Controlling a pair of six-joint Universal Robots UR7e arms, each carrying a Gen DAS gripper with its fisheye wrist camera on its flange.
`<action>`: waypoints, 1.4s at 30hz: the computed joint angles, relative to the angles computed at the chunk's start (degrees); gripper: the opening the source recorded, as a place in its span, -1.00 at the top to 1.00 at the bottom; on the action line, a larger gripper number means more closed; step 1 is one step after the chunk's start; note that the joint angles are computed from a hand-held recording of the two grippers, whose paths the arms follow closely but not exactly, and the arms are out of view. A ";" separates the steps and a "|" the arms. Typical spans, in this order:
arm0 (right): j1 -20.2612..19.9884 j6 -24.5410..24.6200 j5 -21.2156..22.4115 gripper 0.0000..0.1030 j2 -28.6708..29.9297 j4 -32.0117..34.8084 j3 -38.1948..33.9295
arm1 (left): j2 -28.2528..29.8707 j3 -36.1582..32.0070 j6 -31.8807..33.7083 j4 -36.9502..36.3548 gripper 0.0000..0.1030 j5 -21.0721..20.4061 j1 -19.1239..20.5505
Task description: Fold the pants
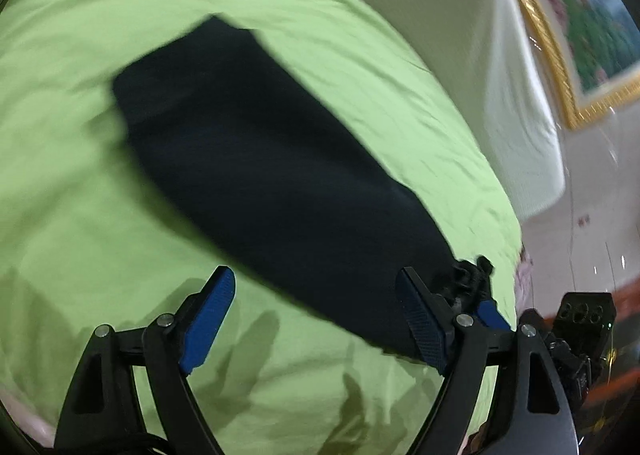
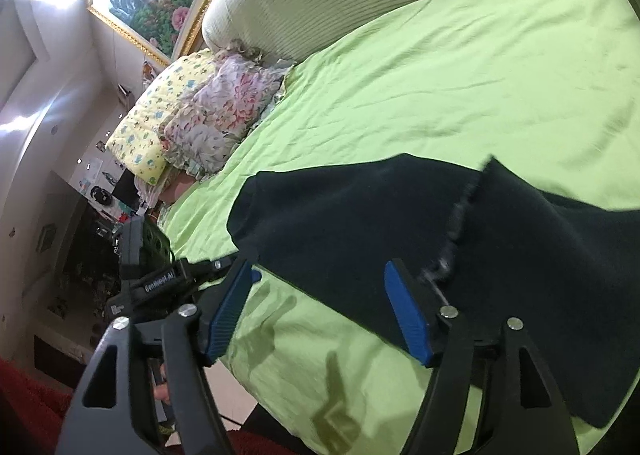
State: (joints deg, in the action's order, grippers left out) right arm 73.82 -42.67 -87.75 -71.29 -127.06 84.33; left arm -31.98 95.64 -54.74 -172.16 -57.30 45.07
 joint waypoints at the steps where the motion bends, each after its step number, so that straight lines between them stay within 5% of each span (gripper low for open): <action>1: 0.37 -0.31 -0.30 -0.41 0.49 0.27 -0.23 | -1.03 1.85 -1.26 -1.38 -0.61 0.32 0.14; 11: 4.15 -2.91 -4.62 -0.43 6.11 2.59 -3.48 | -5.53 7.89 -4.24 -3.60 -0.61 5.01 0.78; 29: 11.79 -10.16 -18.54 -0.43 22.60 3.62 -16.45 | -5.03 6.88 -2.04 -7.24 -0.62 1.61 4.88; 40: 15.27 -18.72 -32.81 -0.43 35.40 9.38 -28.54 | -3.44 6.04 0.23 -10.97 -0.69 1.31 5.83; 42: 15.25 -18.25 -33.62 -0.17 36.99 12.91 -31.52 | -3.27 5.59 0.64 -10.83 -0.69 1.43 5.95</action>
State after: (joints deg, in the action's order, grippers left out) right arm 89.08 -60.92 -121.37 -34.30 -114.14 52.81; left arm -35.25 101.23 -54.11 -182.99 -55.88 51.02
